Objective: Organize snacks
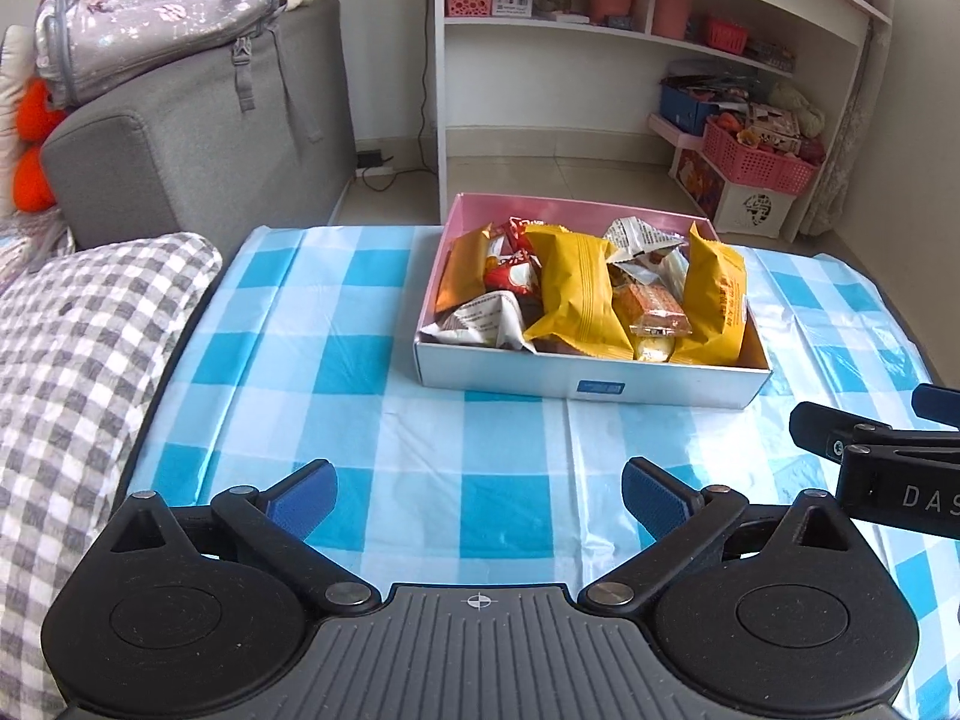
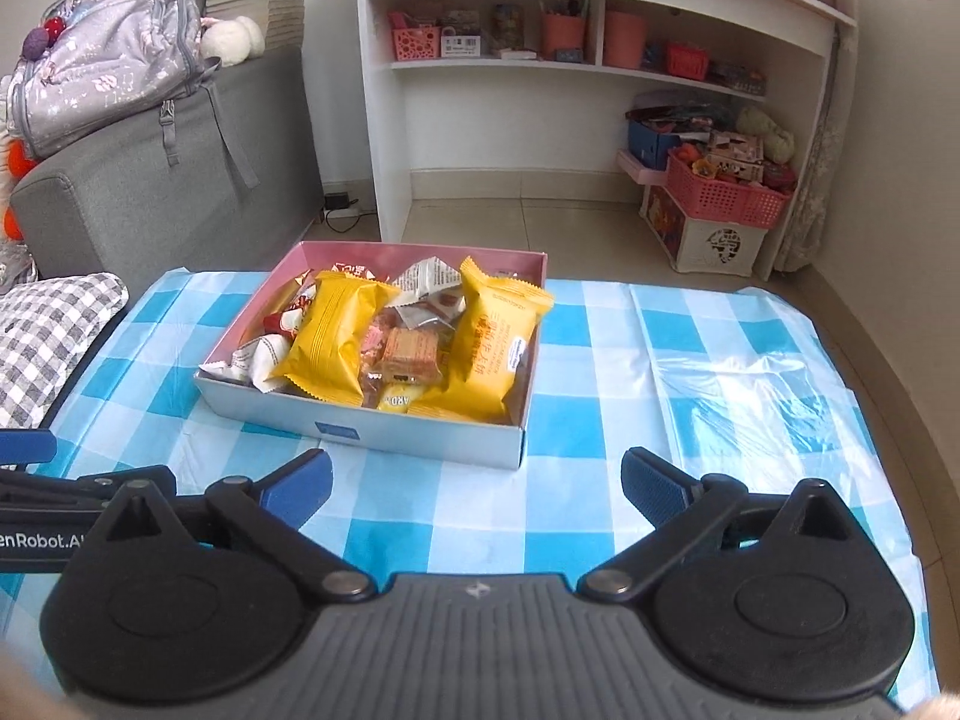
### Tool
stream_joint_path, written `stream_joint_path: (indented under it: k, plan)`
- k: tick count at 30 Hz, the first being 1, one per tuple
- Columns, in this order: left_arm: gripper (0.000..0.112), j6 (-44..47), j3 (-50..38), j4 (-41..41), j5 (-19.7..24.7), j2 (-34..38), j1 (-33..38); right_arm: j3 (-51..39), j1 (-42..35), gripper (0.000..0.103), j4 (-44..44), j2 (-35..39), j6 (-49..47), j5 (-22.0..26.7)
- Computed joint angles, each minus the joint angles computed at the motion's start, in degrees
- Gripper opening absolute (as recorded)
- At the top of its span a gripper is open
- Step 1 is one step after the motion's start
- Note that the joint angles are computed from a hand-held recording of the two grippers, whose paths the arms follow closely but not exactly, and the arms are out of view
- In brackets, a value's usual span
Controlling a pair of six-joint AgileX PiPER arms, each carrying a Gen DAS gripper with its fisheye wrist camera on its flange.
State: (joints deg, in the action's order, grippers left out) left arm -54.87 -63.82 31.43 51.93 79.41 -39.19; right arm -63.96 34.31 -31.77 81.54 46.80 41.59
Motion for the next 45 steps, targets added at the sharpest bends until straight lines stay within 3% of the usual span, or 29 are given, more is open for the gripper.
stream_joint_path:
  k: [4, 9, 45]
  plan:
    - [0.102, -2.8, 0.4, 3.1, 2.5, -0.4, -2.1, 1.1, 2.3, 0.103, -3.1, -0.6, 5.3, 2.7]
    - [0.102, -2.3, 0.2, 1.6, 2.5, -0.1, -1.7, 1.0, 3.8, 0.103, -4.5, 0.2, 5.9, 2.9]
    - [0.102, -2.4, 1.4, 1.3, 4.2, 0.5, -1.3, -0.2, 4.7, 0.103, -3.6, 2.1, 4.2, 4.8]
